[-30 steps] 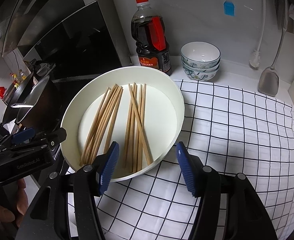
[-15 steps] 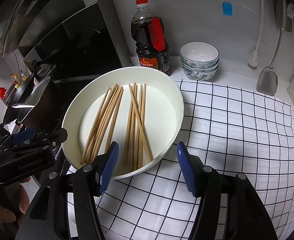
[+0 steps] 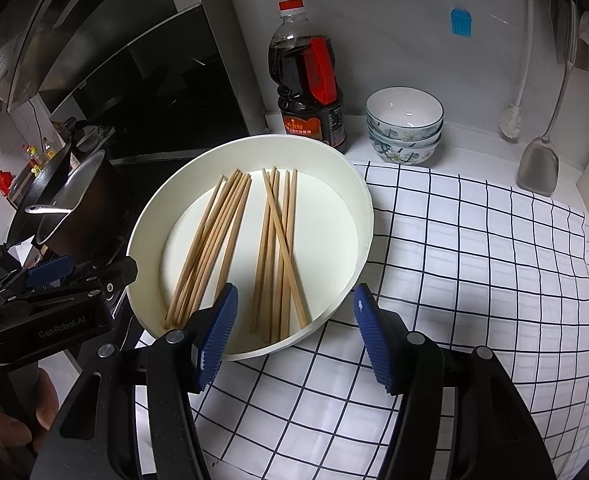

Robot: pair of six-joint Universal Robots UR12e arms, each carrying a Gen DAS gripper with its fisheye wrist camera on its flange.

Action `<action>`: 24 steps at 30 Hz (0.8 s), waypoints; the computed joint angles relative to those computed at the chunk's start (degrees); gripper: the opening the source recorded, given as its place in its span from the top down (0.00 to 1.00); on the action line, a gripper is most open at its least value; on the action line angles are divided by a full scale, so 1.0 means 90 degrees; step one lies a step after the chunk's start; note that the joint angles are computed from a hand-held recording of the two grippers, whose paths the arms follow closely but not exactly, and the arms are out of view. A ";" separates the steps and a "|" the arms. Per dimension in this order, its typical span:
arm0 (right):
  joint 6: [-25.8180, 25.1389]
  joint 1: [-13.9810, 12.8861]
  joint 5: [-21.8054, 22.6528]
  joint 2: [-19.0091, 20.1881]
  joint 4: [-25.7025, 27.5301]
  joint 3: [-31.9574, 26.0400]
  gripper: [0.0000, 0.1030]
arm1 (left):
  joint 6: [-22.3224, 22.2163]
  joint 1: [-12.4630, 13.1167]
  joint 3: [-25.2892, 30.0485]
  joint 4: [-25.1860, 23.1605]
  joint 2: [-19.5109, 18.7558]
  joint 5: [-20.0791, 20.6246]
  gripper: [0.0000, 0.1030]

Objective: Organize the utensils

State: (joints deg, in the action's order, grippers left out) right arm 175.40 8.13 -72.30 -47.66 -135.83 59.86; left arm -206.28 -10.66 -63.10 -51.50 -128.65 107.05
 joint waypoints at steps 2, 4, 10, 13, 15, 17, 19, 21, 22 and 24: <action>-0.0003 0.0000 -0.0002 -0.0002 0.0000 0.0001 0.44 | 0.0003 0.0000 -0.0001 0.0000 0.0002 -0.0001 0.06; -0.0006 -0.0002 0.0004 0.0000 -0.0007 0.0003 0.44 | 0.0003 0.0001 -0.0010 0.0007 0.0006 0.0000 0.06; -0.0014 0.0000 0.0000 0.0005 0.0015 -0.0010 0.44 | 0.0021 0.0003 -0.0005 0.0006 0.0003 -0.0015 0.06; -0.0008 0.0003 -0.0003 0.0009 0.0016 -0.0015 0.44 | 0.0034 -0.0001 -0.0001 0.0006 0.0003 -0.0025 0.06; -0.0009 0.0003 -0.0002 0.0008 0.0016 -0.0015 0.44 | 0.0031 -0.0009 -0.0010 0.0015 0.0008 -0.0011 0.06; -0.0013 0.0004 0.0002 0.0008 0.0016 -0.0016 0.44 | 0.0027 -0.0008 -0.0011 0.0021 0.0008 -0.0037 0.06; -0.0010 0.0004 -0.0003 0.0008 0.0022 -0.0018 0.44 | 0.0011 -0.0009 -0.0018 0.0016 0.0012 -0.0057 0.06; -0.0003 0.0005 -0.0006 0.0010 0.0023 -0.0022 0.44 | 0.0006 -0.0002 -0.0014 0.0008 0.0008 -0.0094 0.06; -0.0003 0.0005 -0.0006 0.0010 0.0023 -0.0022 0.44 | -0.0003 0.0002 -0.0014 0.0003 0.0008 -0.0117 0.06; -0.0007 0.0002 -0.0001 0.0010 0.0024 -0.0023 0.44 | -0.0020 0.0008 -0.0023 0.0003 0.0012 -0.0150 0.06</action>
